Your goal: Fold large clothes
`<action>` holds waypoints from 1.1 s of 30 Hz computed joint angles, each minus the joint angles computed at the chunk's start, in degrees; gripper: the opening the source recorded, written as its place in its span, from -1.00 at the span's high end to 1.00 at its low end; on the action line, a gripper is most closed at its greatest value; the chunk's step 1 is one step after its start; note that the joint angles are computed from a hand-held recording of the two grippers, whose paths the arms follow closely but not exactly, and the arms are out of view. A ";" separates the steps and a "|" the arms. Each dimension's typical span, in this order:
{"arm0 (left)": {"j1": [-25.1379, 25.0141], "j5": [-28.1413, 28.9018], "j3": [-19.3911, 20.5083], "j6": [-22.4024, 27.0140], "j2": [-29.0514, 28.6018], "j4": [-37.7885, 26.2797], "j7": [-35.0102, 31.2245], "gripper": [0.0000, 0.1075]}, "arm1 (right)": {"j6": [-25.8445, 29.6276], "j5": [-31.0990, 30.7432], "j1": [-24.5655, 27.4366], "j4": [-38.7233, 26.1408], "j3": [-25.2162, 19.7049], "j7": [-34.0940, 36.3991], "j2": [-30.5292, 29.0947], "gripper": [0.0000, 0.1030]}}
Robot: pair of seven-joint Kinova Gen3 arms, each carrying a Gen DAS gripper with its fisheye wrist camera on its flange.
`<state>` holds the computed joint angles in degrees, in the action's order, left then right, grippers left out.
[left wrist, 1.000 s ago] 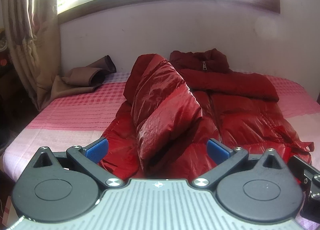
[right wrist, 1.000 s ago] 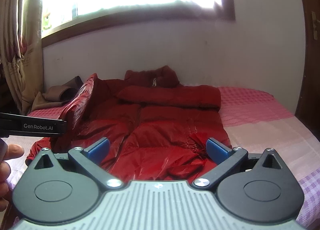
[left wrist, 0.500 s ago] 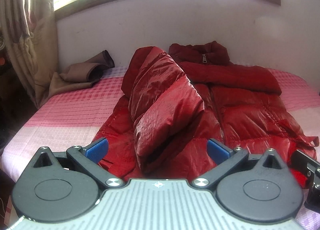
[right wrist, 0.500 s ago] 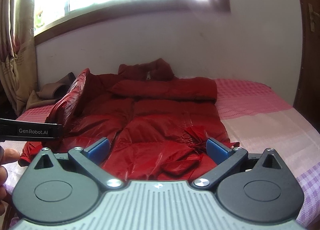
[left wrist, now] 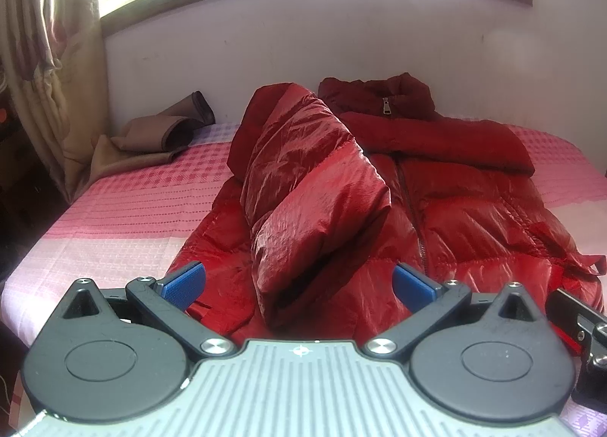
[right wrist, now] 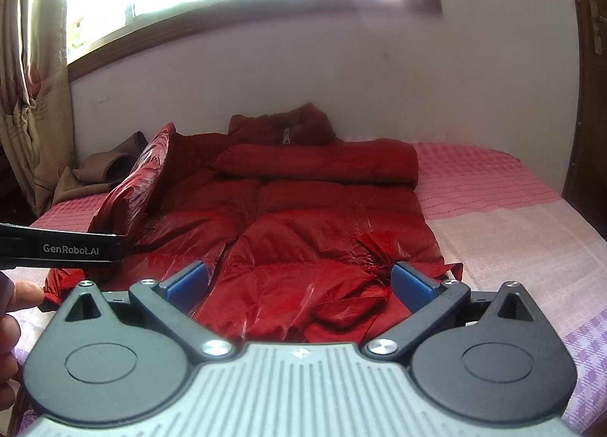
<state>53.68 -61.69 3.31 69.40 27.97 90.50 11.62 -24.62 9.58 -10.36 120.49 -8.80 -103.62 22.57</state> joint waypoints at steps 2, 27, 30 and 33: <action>-0.02 -0.04 0.01 -0.02 0.08 -0.02 -0.08 -0.92 | 0.15 0.33 0.22 -0.08 -0.29 -0.32 0.05 -1.00; 0.19 -1.05 -1.17 -1.56 1.73 -0.90 -2.53 -0.91 | 0.42 2.82 1.91 -0.79 -1.33 -3.04 1.08 -1.00; 0.75 -2.19 -1.55 -0.59 2.57 -1.47 -2.48 -0.72 | 0.49 2.86 1.89 -0.94 -1.27 -3.18 1.26 -1.00; 0.16 -2.09 -1.53 -1.29 2.50 -1.52 -2.85 -0.51 | 0.35 2.88 1.88 -1.06 -1.20 -3.20 1.56 -1.00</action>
<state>53.84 -63.77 1.78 68.11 30.47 88.98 8.77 -24.28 12.47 -8.48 119.43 -10.00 -106.82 24.13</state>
